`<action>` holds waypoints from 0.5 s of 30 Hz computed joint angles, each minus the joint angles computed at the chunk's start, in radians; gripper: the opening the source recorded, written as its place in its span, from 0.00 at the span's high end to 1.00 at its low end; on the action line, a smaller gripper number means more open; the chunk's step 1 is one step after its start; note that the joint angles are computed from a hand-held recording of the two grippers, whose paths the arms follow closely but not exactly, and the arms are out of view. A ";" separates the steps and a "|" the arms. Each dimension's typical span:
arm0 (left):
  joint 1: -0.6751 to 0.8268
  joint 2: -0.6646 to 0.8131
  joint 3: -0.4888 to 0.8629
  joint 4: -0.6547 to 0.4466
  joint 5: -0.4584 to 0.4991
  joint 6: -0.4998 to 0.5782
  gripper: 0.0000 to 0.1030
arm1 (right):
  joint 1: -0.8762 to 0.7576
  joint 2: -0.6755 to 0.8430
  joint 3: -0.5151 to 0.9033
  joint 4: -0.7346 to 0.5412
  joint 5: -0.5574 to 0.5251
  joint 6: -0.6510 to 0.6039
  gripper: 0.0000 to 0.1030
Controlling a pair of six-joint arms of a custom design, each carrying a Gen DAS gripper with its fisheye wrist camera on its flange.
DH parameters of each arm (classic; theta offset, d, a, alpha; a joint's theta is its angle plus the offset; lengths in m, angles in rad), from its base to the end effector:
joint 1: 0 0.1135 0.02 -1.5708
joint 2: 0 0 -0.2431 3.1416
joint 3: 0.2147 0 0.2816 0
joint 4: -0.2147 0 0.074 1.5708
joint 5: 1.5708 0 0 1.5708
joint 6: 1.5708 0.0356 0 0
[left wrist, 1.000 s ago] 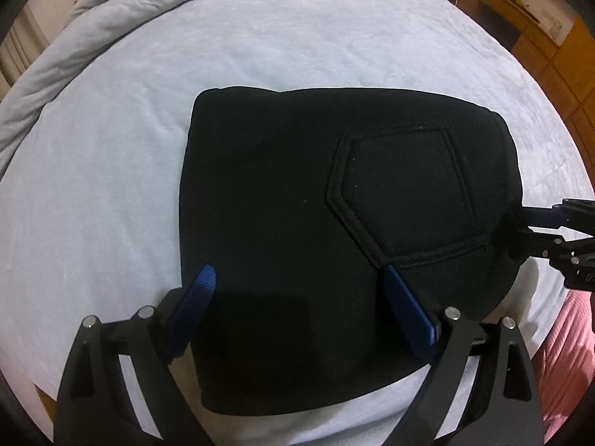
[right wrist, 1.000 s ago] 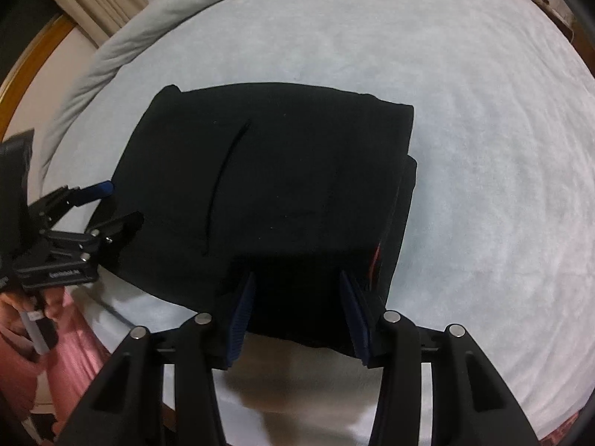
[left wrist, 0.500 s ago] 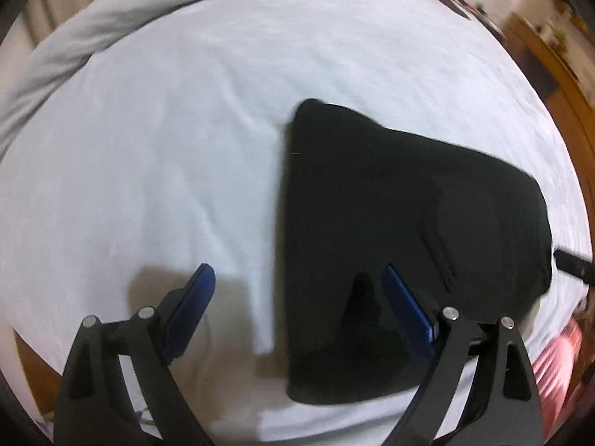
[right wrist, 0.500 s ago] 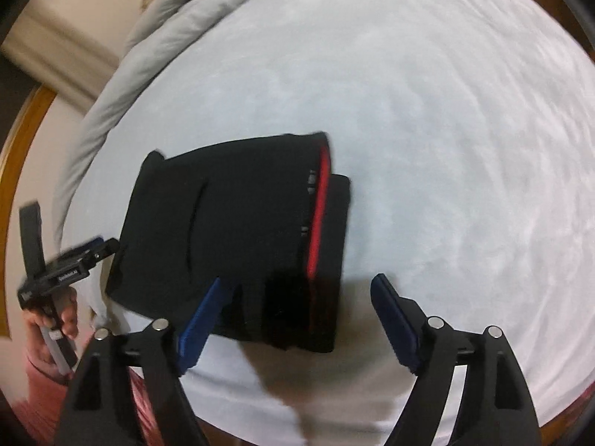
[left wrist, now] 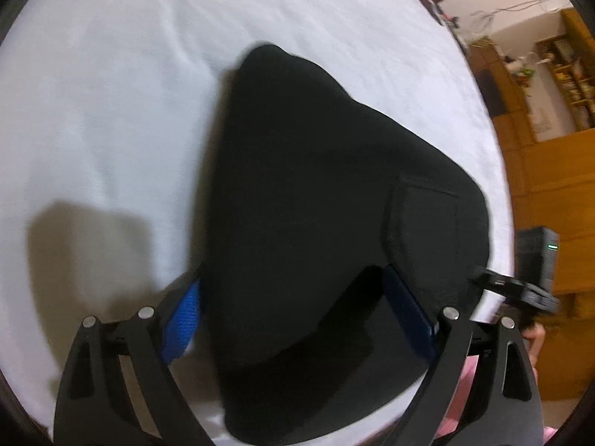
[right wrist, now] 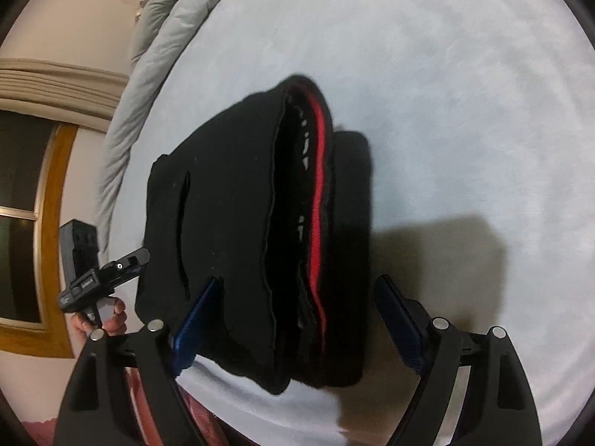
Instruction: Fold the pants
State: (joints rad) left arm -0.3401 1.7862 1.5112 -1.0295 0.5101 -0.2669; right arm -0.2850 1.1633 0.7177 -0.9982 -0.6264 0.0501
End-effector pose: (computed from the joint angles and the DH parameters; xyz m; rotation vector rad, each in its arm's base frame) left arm 0.3531 -0.1434 0.2326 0.2091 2.9189 -0.8448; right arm 0.2082 -0.0392 0.1702 0.4120 2.7834 0.8838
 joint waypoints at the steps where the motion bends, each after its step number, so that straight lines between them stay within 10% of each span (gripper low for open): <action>1: -0.006 0.011 0.005 0.000 0.001 0.001 0.12 | -0.006 0.017 -0.003 0.005 -0.023 -0.015 0.16; 9: -0.033 0.045 0.032 0.000 -0.022 -0.003 0.23 | 0.022 0.032 -0.020 0.063 -0.030 -0.031 0.30; 15: -0.092 0.018 0.088 -0.041 -0.180 -0.028 0.74 | 0.017 -0.032 -0.008 0.022 -0.016 -0.040 0.58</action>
State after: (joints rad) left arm -0.4324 1.8037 1.5989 -1.0706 0.3302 -0.2948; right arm -0.2683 1.1316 0.7098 -0.9766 -0.6428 0.0098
